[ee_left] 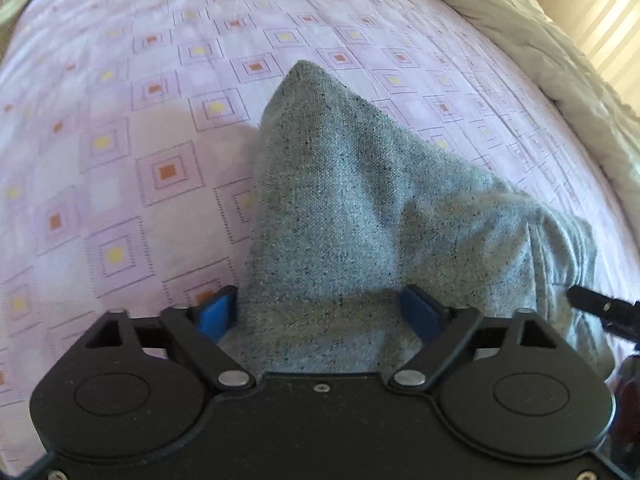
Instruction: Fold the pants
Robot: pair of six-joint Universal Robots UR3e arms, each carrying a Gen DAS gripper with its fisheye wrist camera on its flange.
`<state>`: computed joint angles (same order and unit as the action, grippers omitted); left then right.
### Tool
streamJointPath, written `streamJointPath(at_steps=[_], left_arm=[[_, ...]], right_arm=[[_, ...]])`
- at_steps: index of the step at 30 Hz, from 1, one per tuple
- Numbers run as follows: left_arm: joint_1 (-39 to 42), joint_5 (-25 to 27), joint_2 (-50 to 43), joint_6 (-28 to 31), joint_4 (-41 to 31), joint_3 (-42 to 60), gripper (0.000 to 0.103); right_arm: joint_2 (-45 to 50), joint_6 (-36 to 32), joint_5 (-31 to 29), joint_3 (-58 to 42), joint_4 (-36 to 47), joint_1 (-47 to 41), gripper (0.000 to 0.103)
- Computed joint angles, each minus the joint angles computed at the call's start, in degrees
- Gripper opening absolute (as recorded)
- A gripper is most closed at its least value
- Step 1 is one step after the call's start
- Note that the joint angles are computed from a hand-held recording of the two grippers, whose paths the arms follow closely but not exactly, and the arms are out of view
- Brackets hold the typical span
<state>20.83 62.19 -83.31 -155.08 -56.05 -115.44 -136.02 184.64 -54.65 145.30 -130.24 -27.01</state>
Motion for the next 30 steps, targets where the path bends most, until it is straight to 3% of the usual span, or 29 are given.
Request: streamJointPath(at_steps=[1,2,3,4,6,8,9,10,11,12,13,18,22,26,28,30], left_arm=[[0.0,-0.6,-0.6,0.6,-0.1,0.0,0.102],[-0.5,-0.5,-0.9,1.0,0.4,-0.1,0.102],[-1.9,1.1,-0.8,0.7,2.8,-0.9,0.101],[-3.5,3.0,-0.9,0.5,4.8,-1.2,0.102],[-5.8,5.5,-0.9,-0.5,7.1,-1.8,0.103],[-5.5,4.9,-0.4,-1.0,7.6,-2.3,0.099],[-4.9,3.9,0.7,-1.3,8.4,-3.2,0.085],[-3.9,2.4,2.6,-0.5,8.7,-4.6,0.062],[-2.9,0.9,4.6,0.2,7.3,-5.1,0.057],[-2.5,1.0,6.7,-0.4,7.8,-6.2,0.039],[-2.1,0.7,8.6,-0.7,8.0,-7.1,0.029],[-0.4,-2.9,13.2,-2.9,4.0,-4.8,0.024],[-4.0,-4.2,5.0,-7.4,7.4,5.2,0.024],[-9.1,-3.1,-9.5,-14.4,9.8,20.6,0.029],[-12.4,1.2,-17.7,-18.6,8.4,29.9,0.037],[-15.0,7.3,-22.5,-21.5,6.6,35.1,0.037]], right_arm=[[0.5,-0.3,0.1,0.1,-0.7,0.2,0.073],[1.6,-0.5,0.1,-0.2,-1.6,0.6,0.072],[1.6,-1.2,0.4,-0.4,-1.1,0.2,0.065],[1.3,-2.0,1.1,-0.6,0.0,-0.3,0.043],[-1.5,-4.5,5.9,-0.2,6.2,-4.2,0.032],[-1.7,-3.3,5.6,0.2,4.2,-3.1,0.028],[-0.2,-2.8,3.2,-0.9,1.3,-0.4,0.026],[0.8,-2.3,1.0,-2.0,-0.9,2.2,0.026],[1.8,-1.3,-0.5,-2.7,-3.6,4.4,0.025],[1.6,-1.4,-0.5,-3.5,-4.1,5.0,0.024],[1.3,-1.5,-0.1,-4.5,-4.0,5.1,0.024],[9.0,-2.5,-1.6,-12.6,-10.6,7.1,0.023],[21.0,-1.7,-0.7,-20.9,-17.7,5.3,0.023],[35.9,1.0,-3.9,-28.9,-24.7,6.6,0.029],[42.3,1.8,-11.0,-31.9,-26.3,9.0,0.034],[47.3,2.4,-21.8,-34.8,-26.4,13.2,0.034]])
